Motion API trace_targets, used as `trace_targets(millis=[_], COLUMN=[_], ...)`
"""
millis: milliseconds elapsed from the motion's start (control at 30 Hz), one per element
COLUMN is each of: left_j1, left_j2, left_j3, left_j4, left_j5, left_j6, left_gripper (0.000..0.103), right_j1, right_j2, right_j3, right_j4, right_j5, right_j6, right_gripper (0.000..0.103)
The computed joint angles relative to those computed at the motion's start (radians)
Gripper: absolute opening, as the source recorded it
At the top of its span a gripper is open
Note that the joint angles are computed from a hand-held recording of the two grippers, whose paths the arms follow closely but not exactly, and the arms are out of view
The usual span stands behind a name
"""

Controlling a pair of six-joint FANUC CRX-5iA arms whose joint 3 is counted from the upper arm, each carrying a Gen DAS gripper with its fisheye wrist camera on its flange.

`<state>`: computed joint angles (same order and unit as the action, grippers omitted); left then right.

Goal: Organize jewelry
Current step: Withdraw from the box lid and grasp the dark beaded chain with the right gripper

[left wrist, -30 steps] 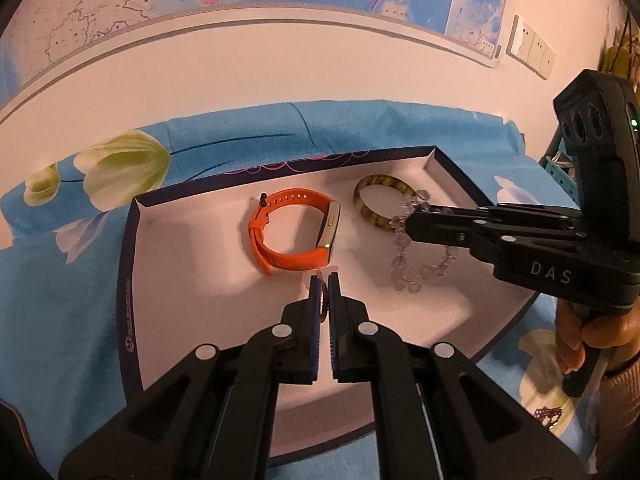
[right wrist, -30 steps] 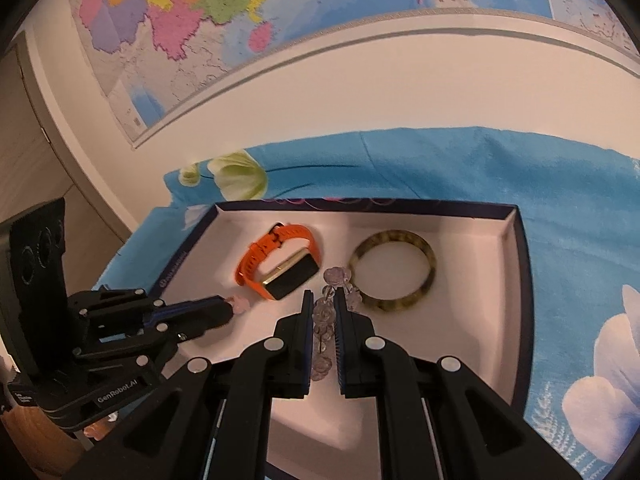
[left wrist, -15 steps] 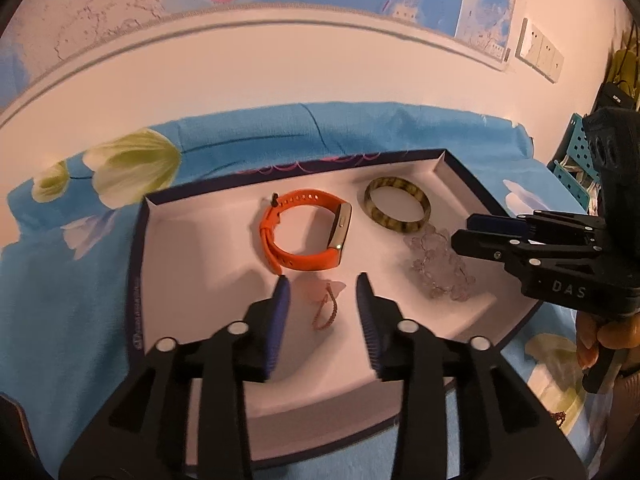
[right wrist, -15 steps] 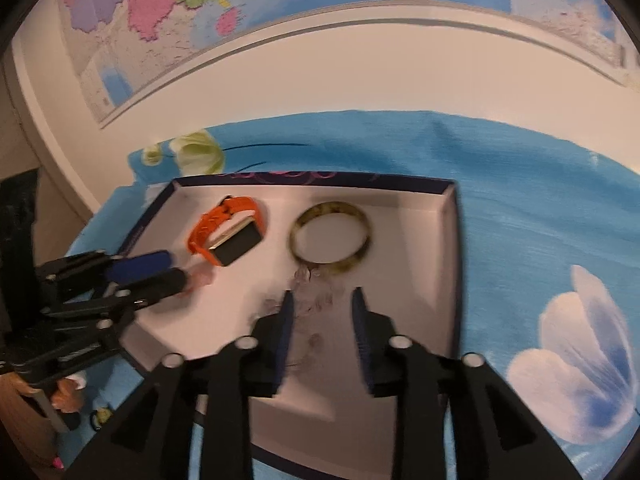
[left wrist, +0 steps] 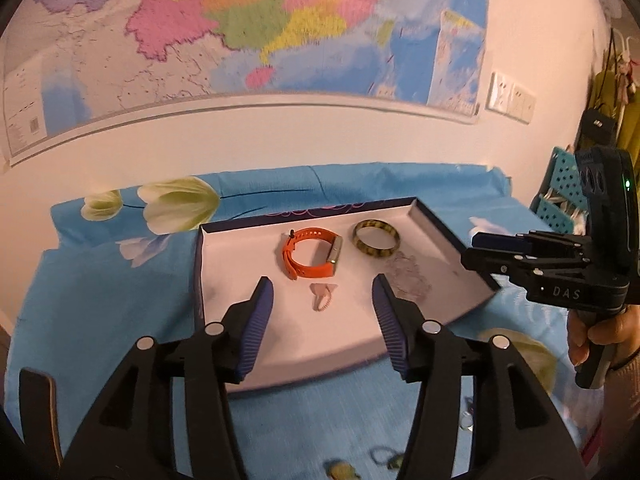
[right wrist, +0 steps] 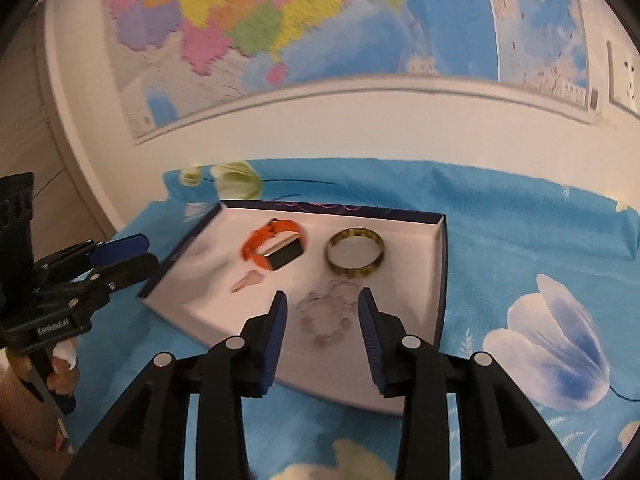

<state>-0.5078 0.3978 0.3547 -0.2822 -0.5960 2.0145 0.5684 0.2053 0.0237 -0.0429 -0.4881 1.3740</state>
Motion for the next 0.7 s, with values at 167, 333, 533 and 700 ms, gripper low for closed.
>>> trace_targets(millis=[167,333,533,700], left_j1=[-0.012,-0.016,-0.032,-0.04], left_j2=[-0.072,-0.12,-0.154,-0.17], left_j3=[-0.096,-0.181,-0.244,-0.285], left_j4=[-0.023,-0.01,-0.021,-0.001], left_j5=[0.042,0.066,0.073,0.086], left_j6=[0.044,0.052,0.077,0.066], left_gripper=[0.053,0.053,0.053,0.053], right_j1=[0.022,0.046,0.07,0.082], right_j2=[-0.075,-0.121,-0.163,-0.177], right_j3=[-0.086,-0.16,-0.239,-0.274], right_j4=[-0.016,-0.007,0.019,0.022], right_j5=[0.002,-0.02,-0.02,-0.023], right_j6=[0.035,0.031,-0.018,-0.044], right_gripper=[0.036,0.036,0.036,0.036])
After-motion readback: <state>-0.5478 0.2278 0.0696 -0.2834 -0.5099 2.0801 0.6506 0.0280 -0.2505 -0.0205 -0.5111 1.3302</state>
